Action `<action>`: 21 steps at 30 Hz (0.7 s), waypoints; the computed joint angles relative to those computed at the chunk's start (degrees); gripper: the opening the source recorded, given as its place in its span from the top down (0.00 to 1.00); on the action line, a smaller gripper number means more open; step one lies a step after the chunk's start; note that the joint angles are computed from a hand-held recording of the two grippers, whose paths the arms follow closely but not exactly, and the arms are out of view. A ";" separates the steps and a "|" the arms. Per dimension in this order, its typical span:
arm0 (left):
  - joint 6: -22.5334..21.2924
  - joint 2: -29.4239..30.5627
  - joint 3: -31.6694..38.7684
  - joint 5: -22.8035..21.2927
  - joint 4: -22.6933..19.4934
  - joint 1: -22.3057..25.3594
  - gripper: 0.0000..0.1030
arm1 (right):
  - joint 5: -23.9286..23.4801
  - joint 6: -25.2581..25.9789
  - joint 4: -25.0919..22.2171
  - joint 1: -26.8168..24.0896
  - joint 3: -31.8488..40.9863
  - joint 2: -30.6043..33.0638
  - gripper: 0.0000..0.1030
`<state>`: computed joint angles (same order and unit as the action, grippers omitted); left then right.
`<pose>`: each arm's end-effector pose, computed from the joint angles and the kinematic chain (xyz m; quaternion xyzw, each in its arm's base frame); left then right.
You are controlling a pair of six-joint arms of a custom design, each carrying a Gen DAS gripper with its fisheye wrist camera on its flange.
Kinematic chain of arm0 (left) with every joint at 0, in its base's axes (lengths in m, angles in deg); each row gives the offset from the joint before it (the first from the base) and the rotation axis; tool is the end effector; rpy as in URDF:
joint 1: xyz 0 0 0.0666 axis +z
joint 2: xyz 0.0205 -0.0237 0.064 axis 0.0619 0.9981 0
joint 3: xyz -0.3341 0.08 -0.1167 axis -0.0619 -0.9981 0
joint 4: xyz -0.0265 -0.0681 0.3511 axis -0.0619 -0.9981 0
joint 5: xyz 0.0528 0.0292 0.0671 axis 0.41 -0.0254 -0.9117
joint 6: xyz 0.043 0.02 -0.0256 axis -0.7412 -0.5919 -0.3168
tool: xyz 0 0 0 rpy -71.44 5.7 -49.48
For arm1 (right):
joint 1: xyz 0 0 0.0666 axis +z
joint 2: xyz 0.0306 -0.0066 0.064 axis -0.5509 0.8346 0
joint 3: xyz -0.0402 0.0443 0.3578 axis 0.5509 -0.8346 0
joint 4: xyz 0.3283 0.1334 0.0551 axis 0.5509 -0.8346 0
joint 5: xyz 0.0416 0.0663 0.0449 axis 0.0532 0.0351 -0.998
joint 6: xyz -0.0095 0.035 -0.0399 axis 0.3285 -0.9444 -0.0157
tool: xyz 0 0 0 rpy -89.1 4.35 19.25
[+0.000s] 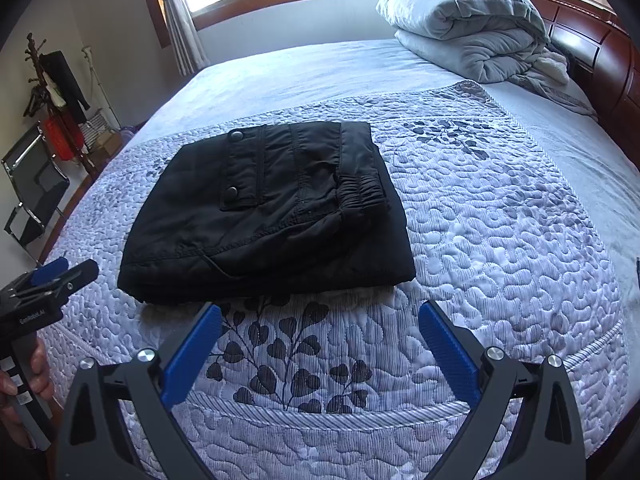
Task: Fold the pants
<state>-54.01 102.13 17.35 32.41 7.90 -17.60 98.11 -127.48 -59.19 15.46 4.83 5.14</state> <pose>0.3677 -0.1380 0.4531 0.0393 0.9448 -0.0403 0.3226 0.3079 0.3317 0.4524 0.0282 0.9390 0.0849 0.3320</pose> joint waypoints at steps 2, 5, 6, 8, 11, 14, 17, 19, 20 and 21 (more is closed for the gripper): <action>0.15 0.00 -0.03 0.08 0.06 -0.01 0.03 | 0.01 0.12 0.08 -0.07 -0.01 -0.03 0.04; 0.22 -0.16 -0.24 0.72 0.60 0.12 0.03 | -0.28 0.21 0.08 -0.32 0.01 0.12 0.04; 0.30 -0.27 -0.35 1.14 0.89 0.24 0.03 | -0.35 0.33 0.09 -0.43 0.02 0.20 0.04; 1.07 -0.83 -0.97 2.25 1.90 0.59 0.03 | -0.38 0.38 0.02 -0.47 0.04 0.31 0.04; 1.22 -1.19 -1.27 3.01 2.70 0.85 0.03 | -0.63 0.28 -0.03 -0.61 -0.07 0.40 0.04; 0.28 -0.40 -0.24 1.71 1.40 0.43 0.03 | -0.75 0.27 0.16 -0.70 -0.30 0.29 0.04; 0.45 0.11 0.53 1.19 0.31 0.32 0.03 | -0.81 0.16 0.23 -0.72 -0.45 0.21 0.04; 0.56 -0.16 0.36 1.42 0.67 0.38 0.03 | -0.78 0.05 0.10 -0.72 -0.48 0.17 0.04; 0.64 -0.19 0.43 1.47 0.59 0.36 0.03 | -0.76 0.03 0.13 -0.71 -0.55 0.12 0.04; 0.65 -0.17 0.51 1.46 0.50 0.35 0.03 | -0.78 -0.04 0.08 -0.73 -0.63 0.07 0.04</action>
